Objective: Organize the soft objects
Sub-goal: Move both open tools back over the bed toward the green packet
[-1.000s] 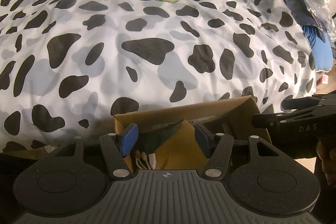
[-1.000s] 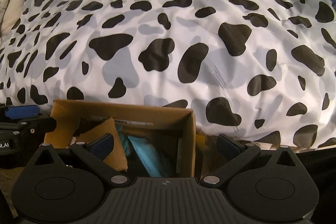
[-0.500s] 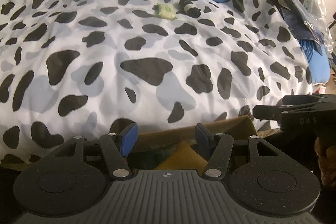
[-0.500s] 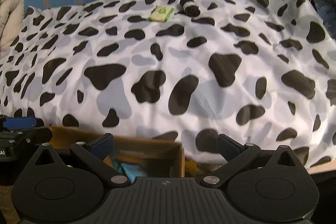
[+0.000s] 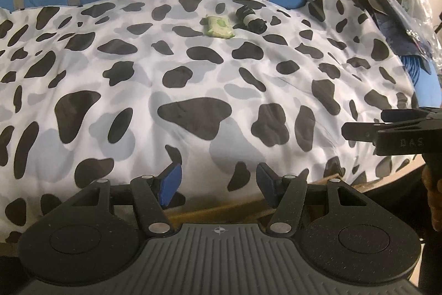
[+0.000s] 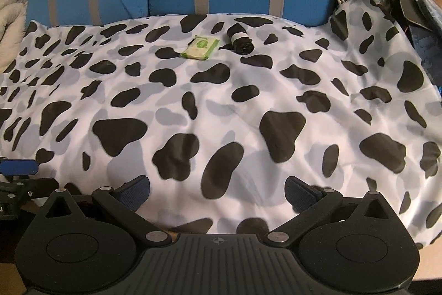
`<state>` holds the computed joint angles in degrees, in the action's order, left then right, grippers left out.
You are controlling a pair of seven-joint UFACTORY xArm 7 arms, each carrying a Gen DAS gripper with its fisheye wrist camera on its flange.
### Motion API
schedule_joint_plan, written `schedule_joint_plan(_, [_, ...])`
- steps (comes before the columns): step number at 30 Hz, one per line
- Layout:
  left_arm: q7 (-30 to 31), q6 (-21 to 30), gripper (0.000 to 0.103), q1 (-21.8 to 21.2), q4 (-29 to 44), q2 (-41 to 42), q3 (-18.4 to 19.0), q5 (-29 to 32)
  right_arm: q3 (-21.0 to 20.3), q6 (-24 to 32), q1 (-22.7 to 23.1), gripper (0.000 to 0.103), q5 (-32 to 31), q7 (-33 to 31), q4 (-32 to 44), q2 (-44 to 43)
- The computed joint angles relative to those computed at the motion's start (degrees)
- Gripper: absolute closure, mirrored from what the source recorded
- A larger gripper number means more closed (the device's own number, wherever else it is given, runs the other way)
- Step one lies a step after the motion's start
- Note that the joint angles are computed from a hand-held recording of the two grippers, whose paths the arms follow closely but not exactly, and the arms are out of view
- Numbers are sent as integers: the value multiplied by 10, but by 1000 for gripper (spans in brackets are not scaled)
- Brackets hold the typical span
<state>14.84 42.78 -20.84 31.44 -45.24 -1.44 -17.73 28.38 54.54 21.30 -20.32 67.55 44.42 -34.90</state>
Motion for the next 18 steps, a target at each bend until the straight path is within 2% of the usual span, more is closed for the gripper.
schedule_joint_plan(8, [7, -48, 44, -7, 27, 65, 5, -15, -15, -18, -14, 0, -18, -20, -1, 13])
schedule_joint_plan(18, [40, -104, 44, -23, 73, 153, 11, -48, -26, -79, -51, 0, -73, -36, -10, 27])
